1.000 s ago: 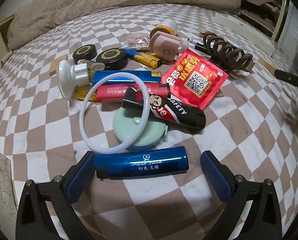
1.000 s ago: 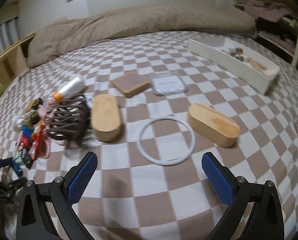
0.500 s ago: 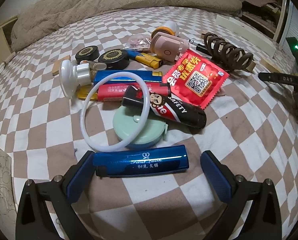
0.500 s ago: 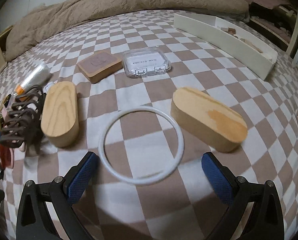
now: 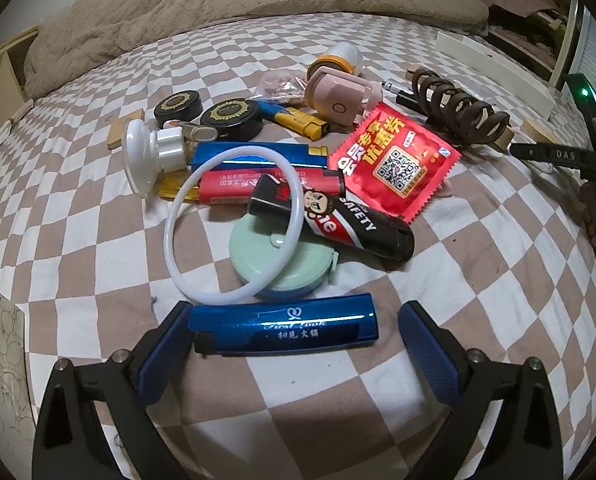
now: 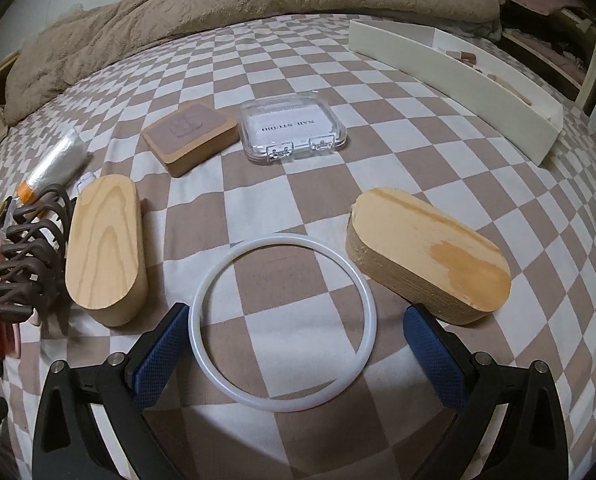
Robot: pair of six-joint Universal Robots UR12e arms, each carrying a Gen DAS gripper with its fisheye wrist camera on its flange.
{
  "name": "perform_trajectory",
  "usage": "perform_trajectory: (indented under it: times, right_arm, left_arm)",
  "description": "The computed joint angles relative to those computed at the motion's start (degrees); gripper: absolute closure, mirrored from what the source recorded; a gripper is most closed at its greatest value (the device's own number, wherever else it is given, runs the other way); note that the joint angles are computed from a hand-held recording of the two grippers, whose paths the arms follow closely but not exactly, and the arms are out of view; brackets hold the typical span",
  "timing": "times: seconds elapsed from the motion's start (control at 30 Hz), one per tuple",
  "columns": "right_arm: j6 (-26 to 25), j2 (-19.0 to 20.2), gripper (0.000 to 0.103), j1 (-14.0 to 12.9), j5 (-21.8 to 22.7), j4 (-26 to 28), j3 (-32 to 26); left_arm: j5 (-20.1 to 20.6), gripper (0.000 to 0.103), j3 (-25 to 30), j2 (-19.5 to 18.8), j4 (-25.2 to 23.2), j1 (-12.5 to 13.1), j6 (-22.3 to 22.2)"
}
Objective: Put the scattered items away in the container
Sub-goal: 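Close the left tool on the blue lighter while the right tool closes on the white ring, then lift the blue lighter with the left tool while the right tool carries the white ring toward the box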
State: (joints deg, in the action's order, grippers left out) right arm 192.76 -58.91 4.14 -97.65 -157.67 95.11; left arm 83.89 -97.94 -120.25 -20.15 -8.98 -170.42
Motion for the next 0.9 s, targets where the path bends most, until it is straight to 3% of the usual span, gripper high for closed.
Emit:
perform_trajectory:
  times: [0.13, 0.27, 0.9]
  right_arm:
    - [-2.6, -0.1, 0.018, 0.3, 0.6, -2.9, 0.8]
    - [-3.6, -0.1, 0.018, 0.6, 0.1, -4.0, 1.1]
    - [-5.6, -3.0, 0.018, 1.7, 1.8, -4.4, 4.9]
  left_arm:
    - [0.0, 0.012, -0.1, 0.1, 0.4, 0.0, -0.5]
    - [-0.1, 0.021, -0.3, 0.2, 0.8, 0.1, -1.2]
    - [0.5, 0.021, -1.5, 2.3, -2.9, -0.1, -4.7]
